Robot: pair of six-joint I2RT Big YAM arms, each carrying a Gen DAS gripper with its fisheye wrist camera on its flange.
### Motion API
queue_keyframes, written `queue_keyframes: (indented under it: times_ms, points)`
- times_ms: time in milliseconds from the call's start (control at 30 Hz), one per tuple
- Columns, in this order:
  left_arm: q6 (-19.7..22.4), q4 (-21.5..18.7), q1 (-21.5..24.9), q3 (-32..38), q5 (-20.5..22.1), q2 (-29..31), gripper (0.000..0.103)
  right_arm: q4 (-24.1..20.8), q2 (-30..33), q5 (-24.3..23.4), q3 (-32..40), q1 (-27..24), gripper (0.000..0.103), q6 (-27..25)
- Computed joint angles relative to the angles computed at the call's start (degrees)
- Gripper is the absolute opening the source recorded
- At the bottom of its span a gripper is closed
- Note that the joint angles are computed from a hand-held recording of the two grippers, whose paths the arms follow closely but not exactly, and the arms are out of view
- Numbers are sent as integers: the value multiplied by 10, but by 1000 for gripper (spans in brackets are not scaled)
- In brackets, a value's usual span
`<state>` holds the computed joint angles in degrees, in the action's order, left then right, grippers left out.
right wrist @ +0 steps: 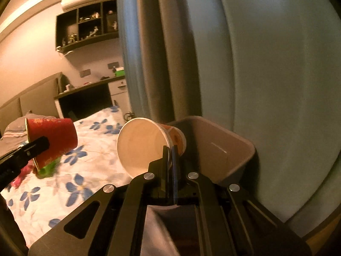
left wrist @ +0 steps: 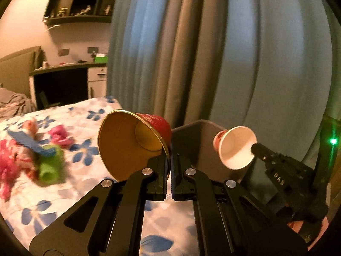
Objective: Collect trash
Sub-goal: 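Carry the white cup in the right tool to the bin while the left tool holds the red cup, then open the right tool to drop the white cup while the left tool drops the red cup into the bin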
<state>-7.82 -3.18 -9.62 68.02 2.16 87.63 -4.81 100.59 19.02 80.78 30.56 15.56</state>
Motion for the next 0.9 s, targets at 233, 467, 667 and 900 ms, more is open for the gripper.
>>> queue_keyframes:
  times_ms: [233, 467, 667, 900]
  points:
    - [8, 3, -21, 45, 10, 50, 2, -23, 19, -9, 13, -15, 4, 13]
    - [3, -5, -28, 80, 28, 87, 2, -39, 38, -20, 30, -23, 4, 18]
    - [0, -16, -30, 108, 52, 113, 2, -52, 45, -28, 37, -29, 4, 25]
    - [-7, -39, -34, 138, 72, 140, 2, -64, 52, -34, 43, -32, 4, 29]
